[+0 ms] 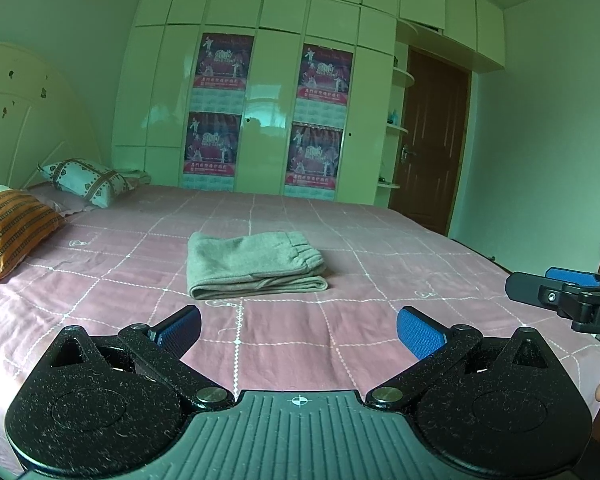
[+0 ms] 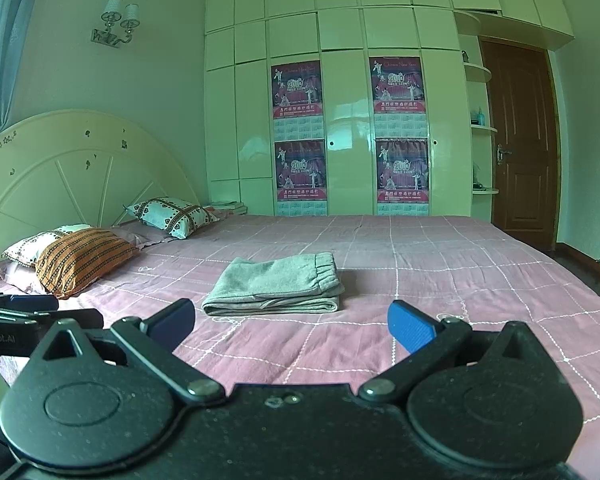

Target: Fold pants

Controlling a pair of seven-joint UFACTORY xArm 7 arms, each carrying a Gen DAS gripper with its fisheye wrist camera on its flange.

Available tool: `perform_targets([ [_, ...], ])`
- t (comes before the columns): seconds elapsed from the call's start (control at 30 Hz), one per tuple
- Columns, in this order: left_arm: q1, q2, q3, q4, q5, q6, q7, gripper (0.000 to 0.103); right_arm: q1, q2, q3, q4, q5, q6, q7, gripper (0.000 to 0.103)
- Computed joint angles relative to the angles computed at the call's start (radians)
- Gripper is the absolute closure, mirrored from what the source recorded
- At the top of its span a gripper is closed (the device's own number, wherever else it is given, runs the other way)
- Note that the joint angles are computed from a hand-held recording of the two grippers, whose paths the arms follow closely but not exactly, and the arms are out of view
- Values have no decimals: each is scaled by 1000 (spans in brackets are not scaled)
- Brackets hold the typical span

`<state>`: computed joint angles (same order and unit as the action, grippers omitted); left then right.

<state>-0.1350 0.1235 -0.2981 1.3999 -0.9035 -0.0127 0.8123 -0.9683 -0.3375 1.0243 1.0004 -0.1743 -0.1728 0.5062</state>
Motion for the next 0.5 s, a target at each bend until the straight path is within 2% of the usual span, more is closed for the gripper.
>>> perform_targets([
  [0.23,15,3,-20,6,-44,0,51,0,1,-1,1,0,1,1,0,6],
  [0.5,-3,4,3,7,-33,13,41,0,2,-1,-1,0,0,1,2,6],
])
